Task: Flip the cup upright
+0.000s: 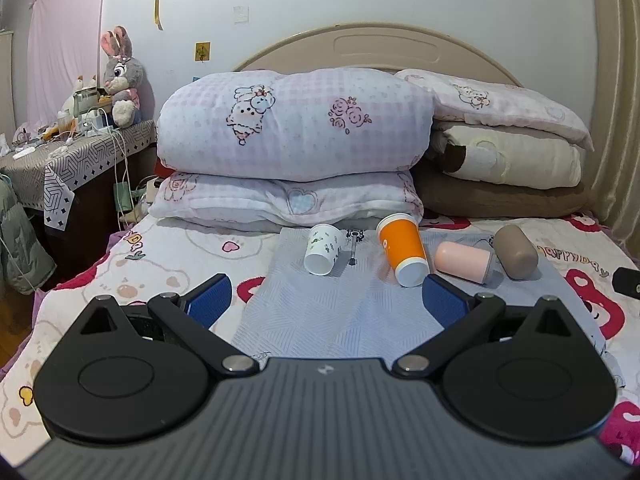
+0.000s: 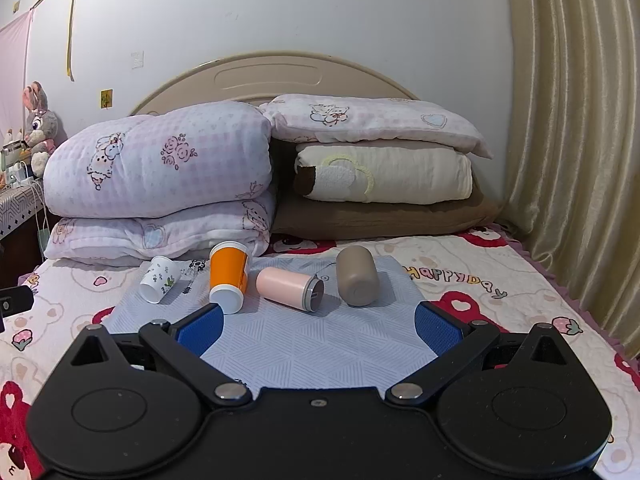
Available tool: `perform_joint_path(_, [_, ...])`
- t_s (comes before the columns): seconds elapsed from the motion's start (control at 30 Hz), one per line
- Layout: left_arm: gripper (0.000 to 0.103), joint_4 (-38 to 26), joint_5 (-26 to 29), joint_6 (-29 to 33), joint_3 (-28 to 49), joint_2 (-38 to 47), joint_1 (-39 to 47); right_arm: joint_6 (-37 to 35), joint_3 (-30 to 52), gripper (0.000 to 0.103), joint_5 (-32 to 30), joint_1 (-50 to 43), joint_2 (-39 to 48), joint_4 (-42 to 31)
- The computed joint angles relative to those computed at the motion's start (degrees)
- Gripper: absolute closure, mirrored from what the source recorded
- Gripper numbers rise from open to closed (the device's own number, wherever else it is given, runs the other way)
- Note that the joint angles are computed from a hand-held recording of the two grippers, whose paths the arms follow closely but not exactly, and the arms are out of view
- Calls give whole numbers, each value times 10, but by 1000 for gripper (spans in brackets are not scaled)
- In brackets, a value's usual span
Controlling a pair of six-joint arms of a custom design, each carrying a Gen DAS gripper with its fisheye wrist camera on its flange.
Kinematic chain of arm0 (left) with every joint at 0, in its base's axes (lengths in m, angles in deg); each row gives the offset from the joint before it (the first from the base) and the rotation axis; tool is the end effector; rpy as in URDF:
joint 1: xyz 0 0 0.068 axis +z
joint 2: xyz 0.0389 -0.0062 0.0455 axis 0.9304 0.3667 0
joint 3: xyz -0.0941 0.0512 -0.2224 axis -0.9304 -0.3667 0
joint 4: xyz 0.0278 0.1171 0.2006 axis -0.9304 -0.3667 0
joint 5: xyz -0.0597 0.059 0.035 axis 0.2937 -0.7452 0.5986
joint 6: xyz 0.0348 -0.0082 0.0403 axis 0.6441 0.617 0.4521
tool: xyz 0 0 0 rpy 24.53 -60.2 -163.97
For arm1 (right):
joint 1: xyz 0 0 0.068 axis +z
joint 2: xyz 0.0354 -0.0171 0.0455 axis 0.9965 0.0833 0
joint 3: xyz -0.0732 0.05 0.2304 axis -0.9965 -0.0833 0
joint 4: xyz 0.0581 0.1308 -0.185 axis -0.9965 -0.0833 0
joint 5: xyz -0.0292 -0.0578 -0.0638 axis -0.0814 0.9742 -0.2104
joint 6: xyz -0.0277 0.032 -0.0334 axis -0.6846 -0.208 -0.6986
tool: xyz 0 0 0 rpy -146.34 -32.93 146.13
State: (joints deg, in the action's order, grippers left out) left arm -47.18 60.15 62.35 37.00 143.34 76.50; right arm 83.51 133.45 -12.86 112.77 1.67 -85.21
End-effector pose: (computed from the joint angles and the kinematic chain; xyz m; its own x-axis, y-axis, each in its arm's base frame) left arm 0.2689 0.0351 0.3301 -0.4470 -0.0431 -0.8935 -0.0606 0.9980 -0.0178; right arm 0.2583 0.1137 0.3210 -0.4398 0.0512 -0.8966 0.1364 0.9906 -0.0103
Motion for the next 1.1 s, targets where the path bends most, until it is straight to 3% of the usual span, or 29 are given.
perform_joint_path(1.1, [0, -36, 18, 0, 21, 13, 16, 2, 14, 0, -1, 5, 10, -19])
